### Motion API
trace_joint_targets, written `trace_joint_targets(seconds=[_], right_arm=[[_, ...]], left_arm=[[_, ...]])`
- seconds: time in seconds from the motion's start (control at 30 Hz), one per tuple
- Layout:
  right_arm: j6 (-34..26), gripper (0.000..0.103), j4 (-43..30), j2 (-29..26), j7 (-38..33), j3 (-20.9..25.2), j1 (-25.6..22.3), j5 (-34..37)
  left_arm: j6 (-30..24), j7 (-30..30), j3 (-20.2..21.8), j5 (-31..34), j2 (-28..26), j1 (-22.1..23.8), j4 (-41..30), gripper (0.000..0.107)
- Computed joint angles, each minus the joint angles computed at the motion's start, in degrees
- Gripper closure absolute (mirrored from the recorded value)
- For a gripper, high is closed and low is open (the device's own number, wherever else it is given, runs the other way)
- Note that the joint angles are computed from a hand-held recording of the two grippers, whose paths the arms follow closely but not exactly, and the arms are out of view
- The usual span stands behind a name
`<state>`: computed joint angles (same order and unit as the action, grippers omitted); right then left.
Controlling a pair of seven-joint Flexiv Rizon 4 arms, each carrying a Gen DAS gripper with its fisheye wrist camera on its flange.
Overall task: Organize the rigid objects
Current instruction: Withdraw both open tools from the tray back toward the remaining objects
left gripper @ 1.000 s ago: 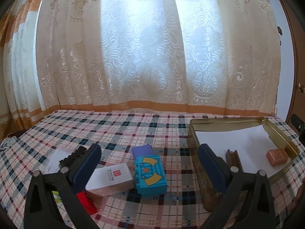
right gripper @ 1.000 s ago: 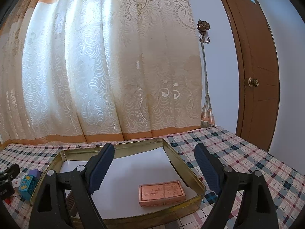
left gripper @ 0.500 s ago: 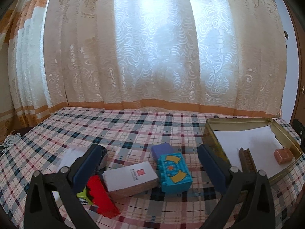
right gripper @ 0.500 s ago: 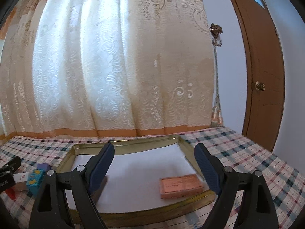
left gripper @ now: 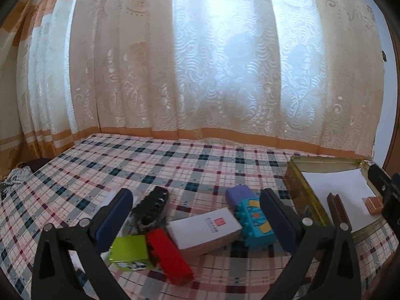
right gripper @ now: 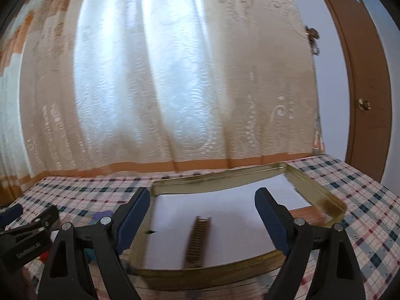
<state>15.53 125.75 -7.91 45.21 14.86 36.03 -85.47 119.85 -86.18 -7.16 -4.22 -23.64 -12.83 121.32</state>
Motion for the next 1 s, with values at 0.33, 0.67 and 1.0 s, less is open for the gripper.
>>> trace_joint_targets(seconds=[0.33,0.67,1.0], right_arm=[[3.1,0.015,-4.1,-3.7,-0.4,-1.3,1.3,-2.9],[6.3,0.015,-5.9,-5.3,-0.4,-2.2,1.8,-4.8],[12.7,0.016,-9.5,-8.2,-3.8,-3.5,1.9,-7.2]], left_arm=[[-1.4,-2.8,-1.7,2.9,0.7,4.1,0.3,0.004],[-1.7,-3.1,-1.1,4.3,1.1,5.4,0.6,0.004],[-1.9,-1.7,3.6,1.5,2.6,7.9,2.7,0.004]])
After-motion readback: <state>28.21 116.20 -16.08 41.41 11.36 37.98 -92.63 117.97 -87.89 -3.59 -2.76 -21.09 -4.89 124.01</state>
